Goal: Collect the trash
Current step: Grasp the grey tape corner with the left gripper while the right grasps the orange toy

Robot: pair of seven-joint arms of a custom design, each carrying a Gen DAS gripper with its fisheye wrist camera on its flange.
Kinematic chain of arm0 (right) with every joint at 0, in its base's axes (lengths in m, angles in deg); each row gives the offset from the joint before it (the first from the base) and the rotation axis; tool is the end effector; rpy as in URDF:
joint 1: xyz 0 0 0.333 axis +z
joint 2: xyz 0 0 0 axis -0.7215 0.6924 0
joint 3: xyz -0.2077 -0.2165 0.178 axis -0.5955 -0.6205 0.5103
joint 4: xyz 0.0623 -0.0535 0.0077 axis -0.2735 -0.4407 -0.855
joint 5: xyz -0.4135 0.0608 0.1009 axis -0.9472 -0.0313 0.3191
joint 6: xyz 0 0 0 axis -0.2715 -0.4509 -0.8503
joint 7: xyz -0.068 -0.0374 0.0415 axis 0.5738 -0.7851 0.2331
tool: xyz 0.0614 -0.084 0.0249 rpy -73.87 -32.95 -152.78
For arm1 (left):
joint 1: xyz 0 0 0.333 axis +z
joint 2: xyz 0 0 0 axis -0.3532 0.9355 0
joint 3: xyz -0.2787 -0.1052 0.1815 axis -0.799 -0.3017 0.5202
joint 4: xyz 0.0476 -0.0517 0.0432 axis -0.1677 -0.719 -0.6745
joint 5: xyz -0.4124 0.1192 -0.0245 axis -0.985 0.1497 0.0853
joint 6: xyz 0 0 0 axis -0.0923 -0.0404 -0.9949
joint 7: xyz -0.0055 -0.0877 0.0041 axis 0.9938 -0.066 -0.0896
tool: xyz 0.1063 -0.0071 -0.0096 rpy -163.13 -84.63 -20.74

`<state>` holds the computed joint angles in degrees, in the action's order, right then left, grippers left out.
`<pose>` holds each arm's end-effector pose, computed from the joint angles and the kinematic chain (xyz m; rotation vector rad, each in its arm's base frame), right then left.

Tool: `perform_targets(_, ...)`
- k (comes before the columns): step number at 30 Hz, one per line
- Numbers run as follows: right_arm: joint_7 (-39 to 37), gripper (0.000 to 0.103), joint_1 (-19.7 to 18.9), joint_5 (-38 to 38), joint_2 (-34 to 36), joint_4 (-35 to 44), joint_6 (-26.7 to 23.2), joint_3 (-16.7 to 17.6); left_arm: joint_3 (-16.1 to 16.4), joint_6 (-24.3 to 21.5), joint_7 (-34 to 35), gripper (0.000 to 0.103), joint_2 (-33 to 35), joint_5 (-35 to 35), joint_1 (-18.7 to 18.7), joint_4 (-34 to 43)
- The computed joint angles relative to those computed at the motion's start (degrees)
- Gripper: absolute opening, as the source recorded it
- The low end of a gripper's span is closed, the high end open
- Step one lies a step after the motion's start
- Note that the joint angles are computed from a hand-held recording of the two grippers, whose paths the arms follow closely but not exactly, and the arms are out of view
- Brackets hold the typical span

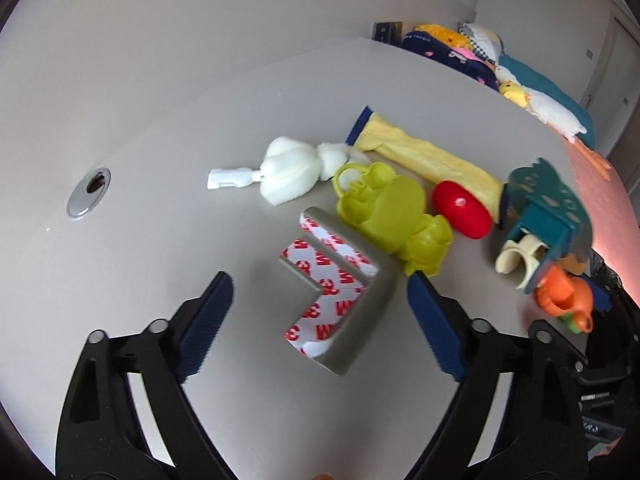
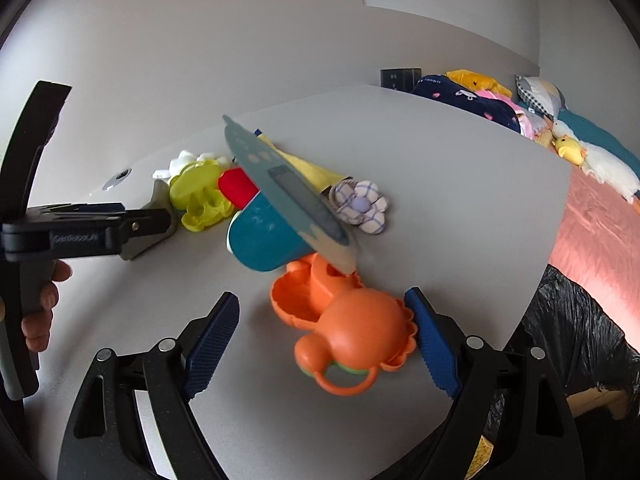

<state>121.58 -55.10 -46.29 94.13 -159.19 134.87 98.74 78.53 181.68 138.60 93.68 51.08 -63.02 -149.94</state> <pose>0.6379 0.1379 0.2341 -1.9732 1.3123 -0.4483 0.6629 -0.2319 0.2502 -1.9599 1.7682 -0.6177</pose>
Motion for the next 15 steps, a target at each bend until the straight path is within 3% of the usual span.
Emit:
perform_targets(3, -0.3, 0.076, 1.1, 0.9, -0.5, -0.7, 0.6, -1.0, -3.1, 1.2, 1.9, 0.070, -0.5, -0.5, 2.8, -0.3)
perform_targets(6, -1.3, 0.064, 4.1, 3.3, -1.4, -1.4, 1.1, -3.9, -1.8, 0.8, 2.7, 0.064, 0.1, -0.9, 1.3, 0.1)
perform_targets(9, -1.8, 0.064, 4.9, 4.1, -2.0, -2.1, 0.8, -4.5, 0.0, 0.3, 2.7, 0.063, 1.2, -0.5, -0.5, 1.0)
perform_targets(11, -2.3, 0.064, 5.5, 4.8, -2.2, -2.6, 1.2, -5.0, -0.2, 1.2, 3.1, 0.050, 1.2, -0.7, -0.4, 0.7)
perform_targets(12, -2.4, 0.064, 5.4, 4.8, -2.3, -2.8, 1.4, -4.9, -0.1, 1.6, 3.4, 0.050, 1.2, -0.9, -0.5, 0.6)
perform_targets(15, -1.0, 0.063, 2.6, 2.7, -2.3, -3.4, 1.5, -2.3, 0.6, 2.6, 4.3, 0.049, 1.5, -2.2, -1.3, 0.2)
